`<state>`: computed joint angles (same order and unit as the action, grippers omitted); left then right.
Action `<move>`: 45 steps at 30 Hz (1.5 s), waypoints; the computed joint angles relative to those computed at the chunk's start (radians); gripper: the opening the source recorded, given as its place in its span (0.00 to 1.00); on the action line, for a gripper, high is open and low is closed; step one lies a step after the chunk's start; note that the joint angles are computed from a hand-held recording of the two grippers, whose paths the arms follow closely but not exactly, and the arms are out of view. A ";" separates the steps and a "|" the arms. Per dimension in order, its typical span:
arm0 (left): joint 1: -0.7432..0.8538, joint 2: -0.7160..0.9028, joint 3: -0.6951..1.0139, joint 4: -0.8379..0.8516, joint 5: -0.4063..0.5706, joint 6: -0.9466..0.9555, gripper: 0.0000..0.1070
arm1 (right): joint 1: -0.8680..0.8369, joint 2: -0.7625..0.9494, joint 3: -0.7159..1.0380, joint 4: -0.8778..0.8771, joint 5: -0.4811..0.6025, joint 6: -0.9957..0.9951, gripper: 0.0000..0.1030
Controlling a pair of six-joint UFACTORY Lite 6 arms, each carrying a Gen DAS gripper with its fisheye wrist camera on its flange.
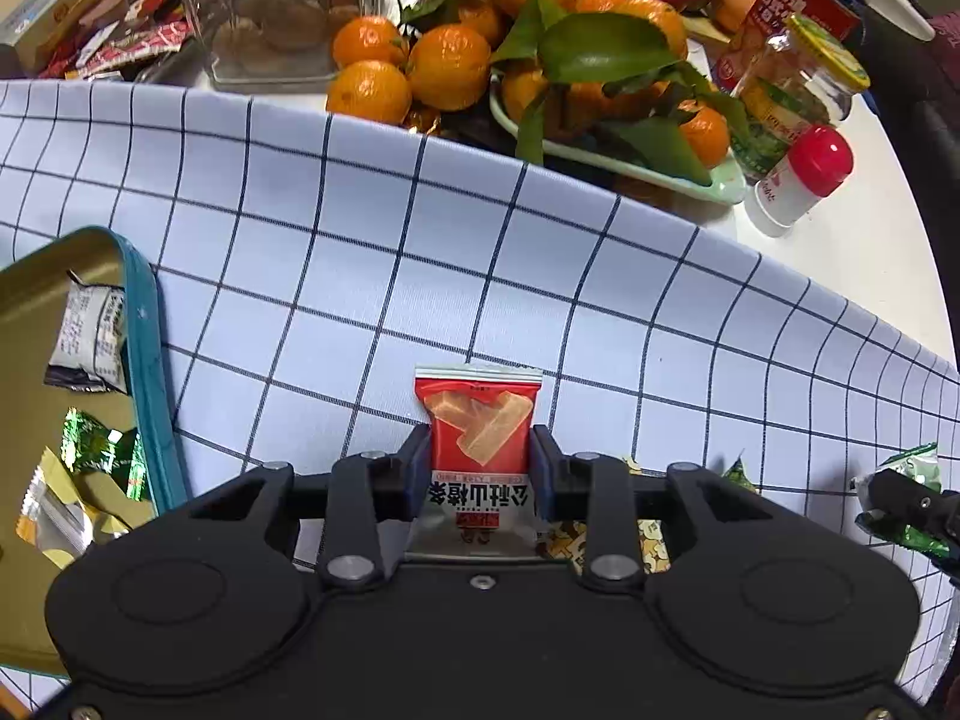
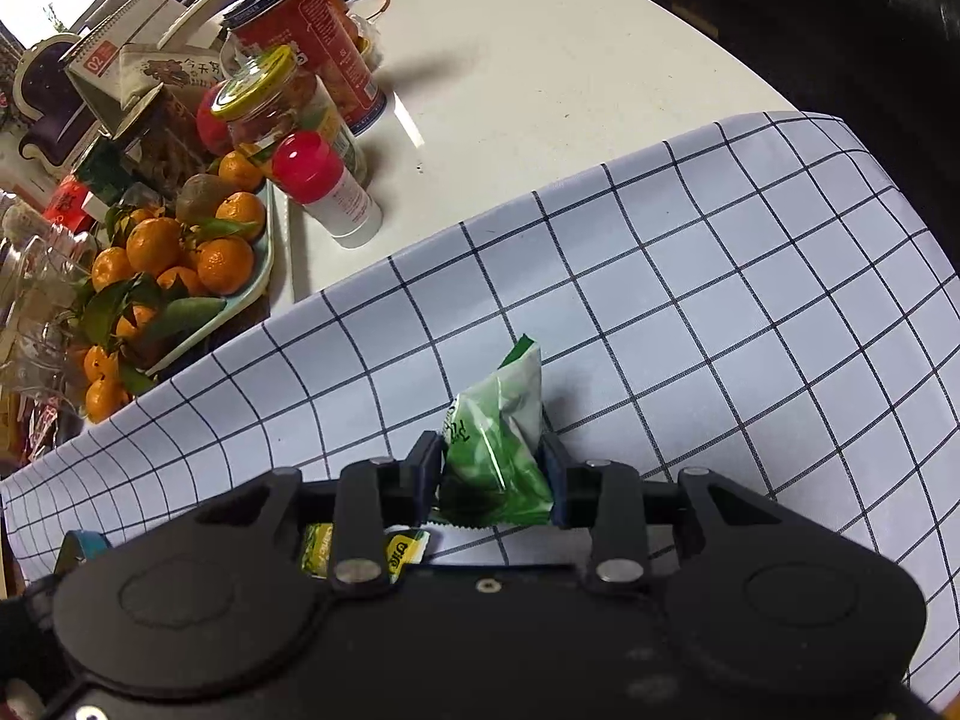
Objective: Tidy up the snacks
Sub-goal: 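Grasp the red-white packet with the left tool while the right grasps the pale green candy, then lift the red-white packet with the left tool while the right lifts the pale green candy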
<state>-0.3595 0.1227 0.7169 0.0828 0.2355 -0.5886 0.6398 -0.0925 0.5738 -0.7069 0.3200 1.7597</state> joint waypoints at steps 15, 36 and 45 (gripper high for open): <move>-0.022 -0.263 -0.092 0.086 0.104 -0.011 0.39 | 0.157 0.016 0.077 -0.077 0.124 0.144 0.36; 0.006 -0.242 -0.030 -0.109 0.140 0.024 0.39 | 0.310 -0.003 0.050 -0.112 0.213 0.149 0.36; -0.039 -0.332 -0.133 -0.084 0.182 -0.012 0.39 | 0.440 -0.191 -0.087 -0.091 0.237 0.324 0.36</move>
<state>-0.3987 -0.2094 0.5842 -0.0008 0.4173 -0.6010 1.0794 -0.2837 0.4869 -0.7982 0.5574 2.0834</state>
